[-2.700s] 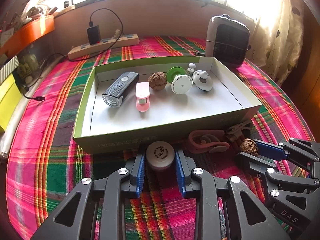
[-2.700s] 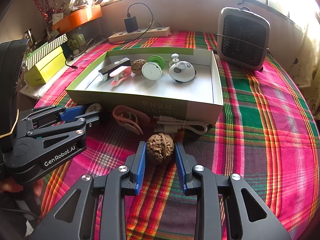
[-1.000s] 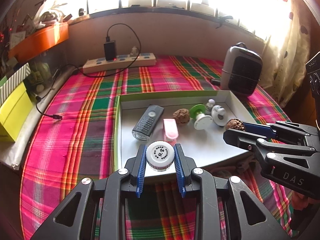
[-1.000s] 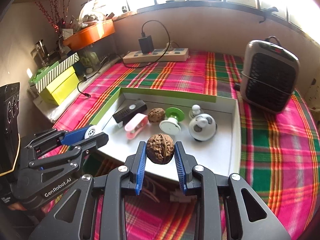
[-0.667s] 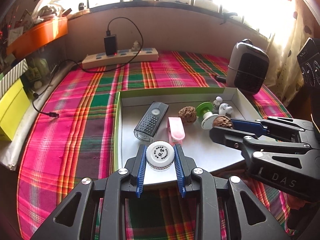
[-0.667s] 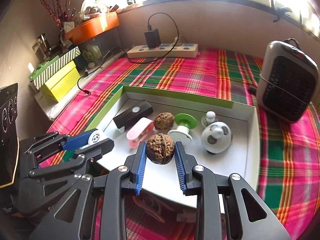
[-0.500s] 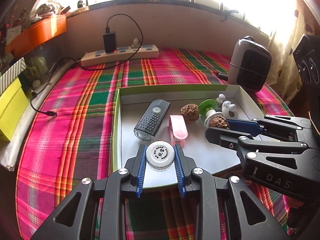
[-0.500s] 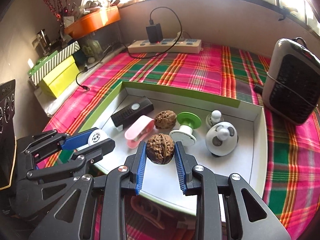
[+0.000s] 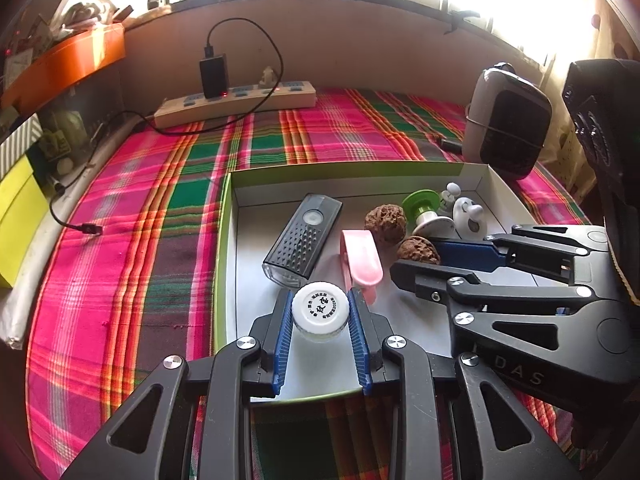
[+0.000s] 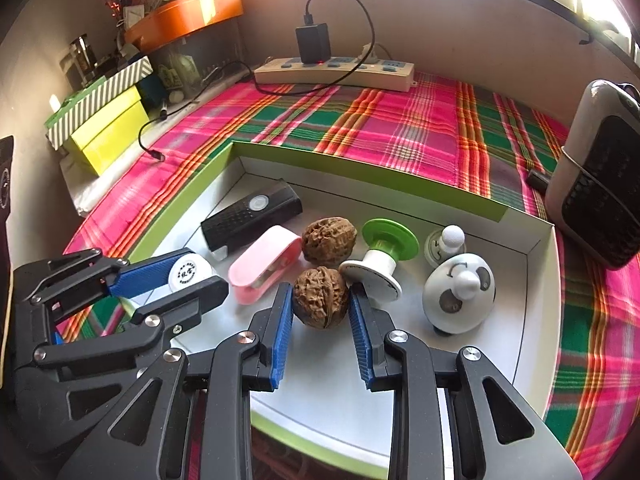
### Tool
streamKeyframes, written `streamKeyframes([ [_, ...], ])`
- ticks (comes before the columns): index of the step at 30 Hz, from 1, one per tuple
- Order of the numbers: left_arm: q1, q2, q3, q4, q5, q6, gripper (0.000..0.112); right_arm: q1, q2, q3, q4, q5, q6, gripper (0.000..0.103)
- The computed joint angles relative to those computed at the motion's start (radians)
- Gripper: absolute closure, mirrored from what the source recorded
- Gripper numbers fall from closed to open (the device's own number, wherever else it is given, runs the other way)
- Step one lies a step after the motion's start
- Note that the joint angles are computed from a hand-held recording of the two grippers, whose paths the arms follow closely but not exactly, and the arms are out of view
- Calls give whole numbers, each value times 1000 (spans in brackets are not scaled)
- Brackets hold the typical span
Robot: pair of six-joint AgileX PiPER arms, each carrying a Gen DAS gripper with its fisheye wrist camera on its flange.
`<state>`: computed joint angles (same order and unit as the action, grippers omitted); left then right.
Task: Organize objects
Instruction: 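Carry the white jar into the box with left tool while right tool carries the walnut in, then open right tool to set the walnut beside the other walnut while left tool lowers the jar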
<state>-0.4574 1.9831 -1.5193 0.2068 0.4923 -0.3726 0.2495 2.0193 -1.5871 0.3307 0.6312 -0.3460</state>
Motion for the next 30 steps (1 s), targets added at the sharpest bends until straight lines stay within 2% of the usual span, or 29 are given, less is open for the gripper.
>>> streamKeyframes([
  [16, -6, 27, -32, 50, 13, -29, 87, 21, 37, -57, -85, -2, 66, 73],
  [30, -9, 30, -36, 54, 17, -34, 87, 22, 35, -48, -93, -16, 65, 73],
])
